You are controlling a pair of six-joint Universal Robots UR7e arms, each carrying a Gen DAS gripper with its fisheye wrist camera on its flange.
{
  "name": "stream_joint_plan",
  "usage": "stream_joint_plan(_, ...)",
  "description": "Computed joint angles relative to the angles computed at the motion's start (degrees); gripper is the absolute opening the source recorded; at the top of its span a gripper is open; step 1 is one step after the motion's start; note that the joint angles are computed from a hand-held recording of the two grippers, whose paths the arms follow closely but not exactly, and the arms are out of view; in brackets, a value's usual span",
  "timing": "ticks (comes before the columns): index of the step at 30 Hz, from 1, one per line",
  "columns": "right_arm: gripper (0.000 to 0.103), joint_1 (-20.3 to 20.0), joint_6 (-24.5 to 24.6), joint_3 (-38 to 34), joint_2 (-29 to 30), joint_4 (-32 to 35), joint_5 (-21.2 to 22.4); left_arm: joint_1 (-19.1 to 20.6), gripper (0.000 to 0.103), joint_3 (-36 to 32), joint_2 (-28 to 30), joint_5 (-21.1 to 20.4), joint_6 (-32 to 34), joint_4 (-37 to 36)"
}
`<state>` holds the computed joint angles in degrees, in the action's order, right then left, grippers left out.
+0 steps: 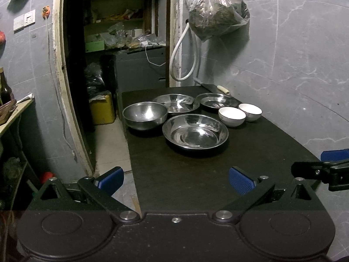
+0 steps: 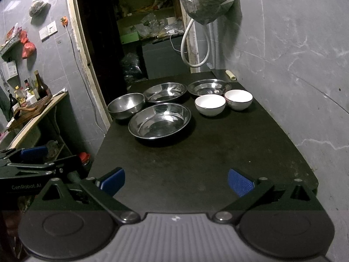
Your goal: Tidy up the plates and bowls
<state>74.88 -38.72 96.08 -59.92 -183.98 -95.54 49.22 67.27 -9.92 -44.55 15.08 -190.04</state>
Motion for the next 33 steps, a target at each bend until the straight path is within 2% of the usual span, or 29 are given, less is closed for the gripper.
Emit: stream_joint_plan(33,0.103,0.71,-0.82,-1.35,1.7,0.3,-0.69,0.93,0.102,0.54,-0.59,0.68,-0.7,0.25)
